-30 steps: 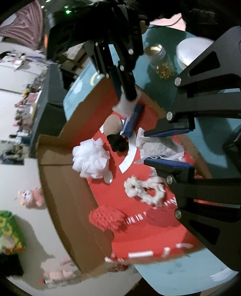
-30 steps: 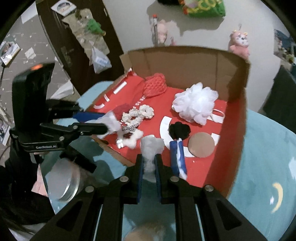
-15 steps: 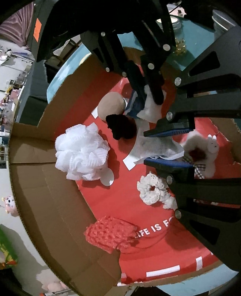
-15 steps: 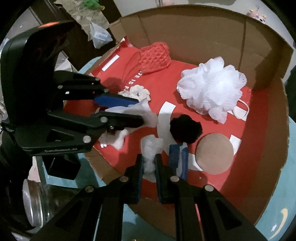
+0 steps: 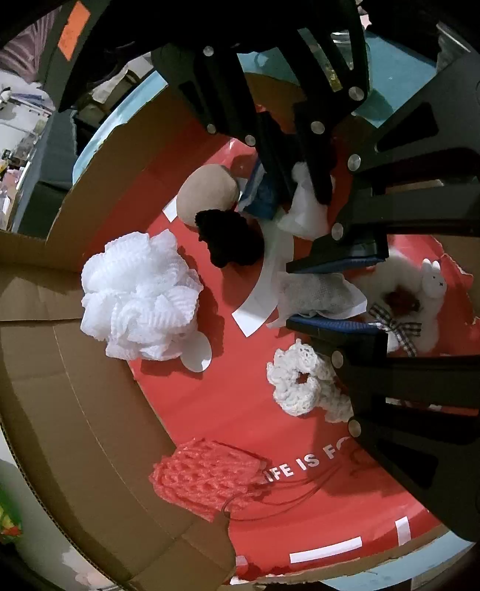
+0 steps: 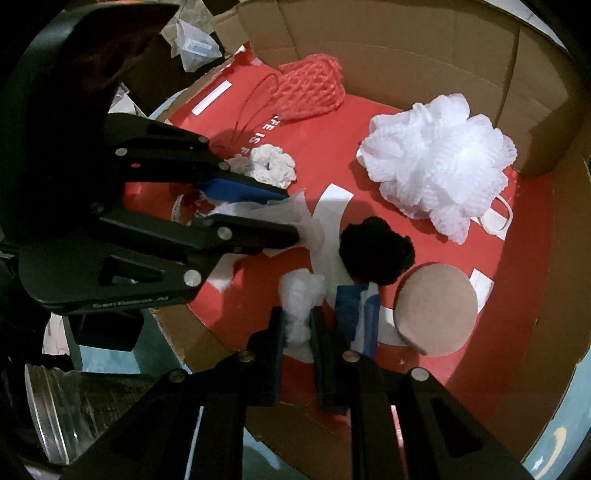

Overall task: Organize soft objects
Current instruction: 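Carry the tissue and rolled cloth over the red box with both tools, then open both tools to drop the tissue and cloth into the box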

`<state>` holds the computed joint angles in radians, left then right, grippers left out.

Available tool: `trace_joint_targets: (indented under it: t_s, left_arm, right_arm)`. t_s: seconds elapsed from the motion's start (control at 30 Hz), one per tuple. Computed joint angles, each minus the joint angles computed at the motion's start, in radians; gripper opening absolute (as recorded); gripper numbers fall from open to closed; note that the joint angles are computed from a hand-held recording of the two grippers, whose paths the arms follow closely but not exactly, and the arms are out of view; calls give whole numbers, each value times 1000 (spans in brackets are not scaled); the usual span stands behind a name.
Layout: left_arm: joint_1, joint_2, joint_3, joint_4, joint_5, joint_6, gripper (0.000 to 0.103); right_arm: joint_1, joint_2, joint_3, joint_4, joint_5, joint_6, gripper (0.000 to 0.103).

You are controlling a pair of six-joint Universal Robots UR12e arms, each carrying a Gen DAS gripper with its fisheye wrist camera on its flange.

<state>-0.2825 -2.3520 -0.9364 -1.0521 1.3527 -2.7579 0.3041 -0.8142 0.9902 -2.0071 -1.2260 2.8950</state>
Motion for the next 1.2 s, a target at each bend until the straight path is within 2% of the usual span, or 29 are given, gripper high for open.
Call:
trace_joint_targets:
  t_s: [0.27,0.5,0.6,0.97,1.0,1.07,1.1,1.13,1.2]
  left_arm:
    - [1,-9,19,-26,-9,-14,22]
    - [3,-9,21,-40,-7,-21,22]
    - [4,-9,25,-46,-10,-21,22]
    - [1,-6,27,-56,-6,-37,26]
    - [2,-3,24,-52,-5,-40,28]
    - [2,0,20,-45,-10,-45,43]
    - [3,6,10,-29,-14,-49,63]
    - [3,15,-7,2,-16,-52,67]
    - [5,28,-28,36,-16,-53,67]
  right_arm:
    - [2,5,-6,5,-8,9,18]
    - [9,24,-31,15,-15,11,27]
    - [11,24,-30,12,-17,7,34]
    - [14,4,0,-19,-36,2,42]
    - [14,-2,7,-25,-39,1,42]
    - [13,-11,21,-35,-43,1,42]
    - [13,-15,26,-40,-46,2,43]
    - [14,-20,34,-50,-54,7,45]
    - [12,-32,51,-71,-58,16,47]
